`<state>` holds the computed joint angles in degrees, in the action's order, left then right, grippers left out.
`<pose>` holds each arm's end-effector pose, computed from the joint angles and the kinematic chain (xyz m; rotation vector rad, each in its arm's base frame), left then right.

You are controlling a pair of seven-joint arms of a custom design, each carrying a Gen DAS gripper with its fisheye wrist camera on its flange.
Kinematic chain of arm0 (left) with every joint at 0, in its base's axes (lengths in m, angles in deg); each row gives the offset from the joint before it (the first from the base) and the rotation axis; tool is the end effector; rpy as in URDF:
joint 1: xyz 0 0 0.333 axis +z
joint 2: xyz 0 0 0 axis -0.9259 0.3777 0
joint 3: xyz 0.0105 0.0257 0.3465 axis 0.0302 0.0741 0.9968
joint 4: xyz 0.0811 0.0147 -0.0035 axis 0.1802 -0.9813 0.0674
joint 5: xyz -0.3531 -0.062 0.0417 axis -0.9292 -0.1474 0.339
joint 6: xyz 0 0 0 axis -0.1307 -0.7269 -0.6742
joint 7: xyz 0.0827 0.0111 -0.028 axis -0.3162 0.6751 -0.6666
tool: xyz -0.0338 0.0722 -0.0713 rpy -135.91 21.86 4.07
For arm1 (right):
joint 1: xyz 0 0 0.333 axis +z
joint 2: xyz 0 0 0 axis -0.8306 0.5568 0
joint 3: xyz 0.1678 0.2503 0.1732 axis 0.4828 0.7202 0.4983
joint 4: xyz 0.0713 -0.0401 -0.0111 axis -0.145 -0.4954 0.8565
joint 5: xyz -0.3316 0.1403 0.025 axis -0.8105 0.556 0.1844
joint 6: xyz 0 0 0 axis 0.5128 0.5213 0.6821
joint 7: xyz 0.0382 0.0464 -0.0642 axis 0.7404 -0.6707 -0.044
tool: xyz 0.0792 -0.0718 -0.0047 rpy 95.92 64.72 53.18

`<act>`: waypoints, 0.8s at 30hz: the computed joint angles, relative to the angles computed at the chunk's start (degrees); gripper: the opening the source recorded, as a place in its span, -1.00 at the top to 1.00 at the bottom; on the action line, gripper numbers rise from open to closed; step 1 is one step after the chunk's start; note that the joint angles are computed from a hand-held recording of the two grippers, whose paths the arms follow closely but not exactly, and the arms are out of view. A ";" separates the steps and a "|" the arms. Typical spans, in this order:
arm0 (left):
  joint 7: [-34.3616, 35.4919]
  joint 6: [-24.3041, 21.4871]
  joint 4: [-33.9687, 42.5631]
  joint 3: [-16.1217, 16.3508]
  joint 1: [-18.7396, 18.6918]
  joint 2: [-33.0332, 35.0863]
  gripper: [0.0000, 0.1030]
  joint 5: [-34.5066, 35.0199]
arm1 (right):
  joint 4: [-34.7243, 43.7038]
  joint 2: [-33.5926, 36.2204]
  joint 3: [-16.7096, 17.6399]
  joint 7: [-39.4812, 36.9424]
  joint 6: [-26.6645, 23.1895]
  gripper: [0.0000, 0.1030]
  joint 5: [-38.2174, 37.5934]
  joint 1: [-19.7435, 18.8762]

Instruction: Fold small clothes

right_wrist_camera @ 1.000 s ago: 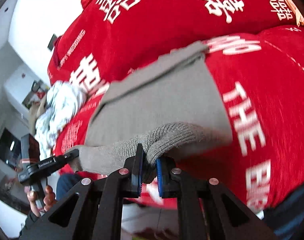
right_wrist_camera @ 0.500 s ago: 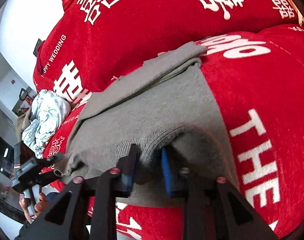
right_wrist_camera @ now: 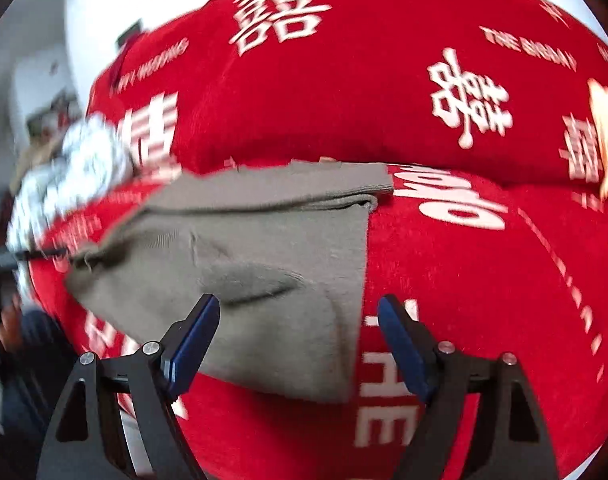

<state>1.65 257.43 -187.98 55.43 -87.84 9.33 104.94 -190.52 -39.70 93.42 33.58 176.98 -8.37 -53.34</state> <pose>0.5417 -0.2769 0.4450 -2.0018 1.6549 -0.9381 0.6381 0.1004 0.4301 -1.9458 1.2094 -0.4257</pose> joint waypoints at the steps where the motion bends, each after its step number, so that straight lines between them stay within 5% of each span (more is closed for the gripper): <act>1: 0.82 -1.57 1.11 0.72 -0.77 0.20 -0.93 2.80 | 0.50 0.42 -0.32 -0.27 -0.41 -0.63 -1.84 0.39; 4: 12.01 -5.08 4.08 -1.53 0.62 2.08 -0.92 1.25 | 2.57 1.90 -0.26 -1.09 -2.94 -0.63 -6.51 0.58; 8: 29.51 -3.34 5.98 -4.47 3.09 4.61 -0.93 -4.82 | 5.29 3.69 0.35 -3.25 -6.93 -0.63 -13.07 0.56; 15: 61.51 -5.78 8.78 -16.48 10.95 8.58 -0.92 -25.91 | 16.03 10.49 -0.53 5.53 -18.47 -0.63 -24.21 0.61; 20: 67.93 -3.78 4.03 -15.29 9.76 4.87 -0.92 -29.38 | 16.31 10.79 1.52 3.44 -19.49 -0.63 -23.51 -0.83; 24: 66.32 -8.77 7.90 -8.81 3.45 7.39 -0.92 -27.02 | 18.53 12.63 1.24 4.30 -19.62 -0.56 -24.72 0.01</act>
<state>67.97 248.66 -180.07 46.62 -84.39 16.72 77.92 -171.99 -27.07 94.66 37.89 157.37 -33.08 -53.33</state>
